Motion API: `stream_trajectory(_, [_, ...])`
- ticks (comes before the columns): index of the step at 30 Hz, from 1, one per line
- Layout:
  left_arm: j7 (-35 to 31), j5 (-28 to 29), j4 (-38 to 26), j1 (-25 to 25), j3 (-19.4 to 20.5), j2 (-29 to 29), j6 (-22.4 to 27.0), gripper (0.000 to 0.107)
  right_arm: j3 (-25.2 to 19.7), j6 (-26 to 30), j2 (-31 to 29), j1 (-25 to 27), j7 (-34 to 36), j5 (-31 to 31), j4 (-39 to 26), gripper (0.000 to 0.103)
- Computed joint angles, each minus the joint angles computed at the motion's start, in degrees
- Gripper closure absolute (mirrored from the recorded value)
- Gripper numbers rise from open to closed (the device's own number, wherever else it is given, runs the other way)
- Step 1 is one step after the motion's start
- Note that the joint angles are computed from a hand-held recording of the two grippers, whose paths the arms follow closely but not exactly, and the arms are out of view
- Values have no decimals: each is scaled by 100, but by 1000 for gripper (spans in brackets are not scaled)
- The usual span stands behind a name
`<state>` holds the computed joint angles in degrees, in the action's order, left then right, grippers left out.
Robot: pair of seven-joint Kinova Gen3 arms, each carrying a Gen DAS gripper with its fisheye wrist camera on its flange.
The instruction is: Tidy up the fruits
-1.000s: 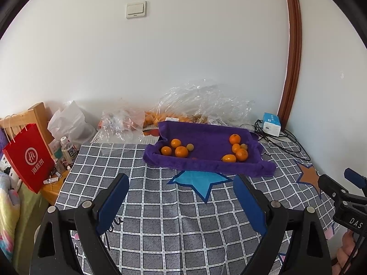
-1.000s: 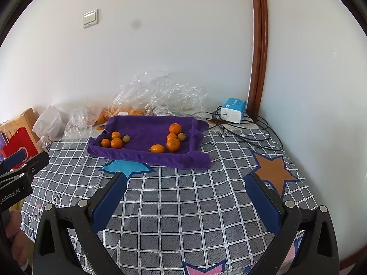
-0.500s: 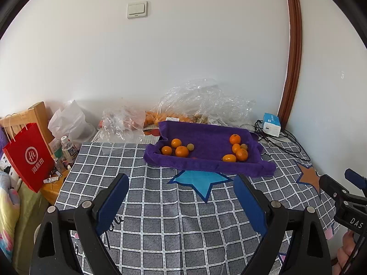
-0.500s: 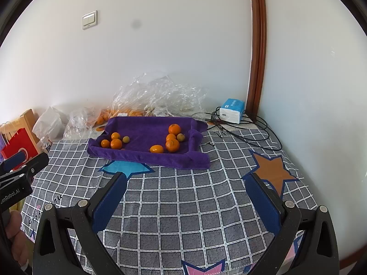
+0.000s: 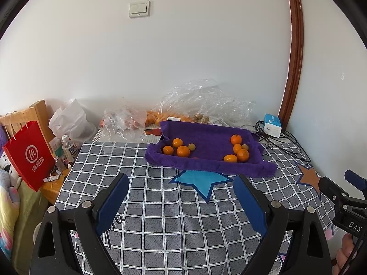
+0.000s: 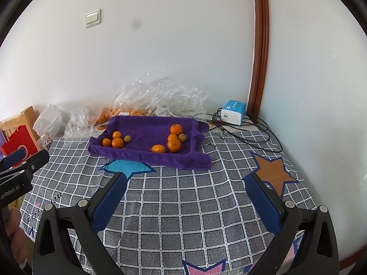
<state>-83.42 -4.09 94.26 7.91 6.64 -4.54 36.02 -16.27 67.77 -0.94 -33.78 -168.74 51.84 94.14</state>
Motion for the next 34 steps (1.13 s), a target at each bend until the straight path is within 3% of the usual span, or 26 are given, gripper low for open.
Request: stream_trajectory(34, [-66,80,4,-21,-21,-24,4,15,-12,80,33,-65,-33,40,-48,1])
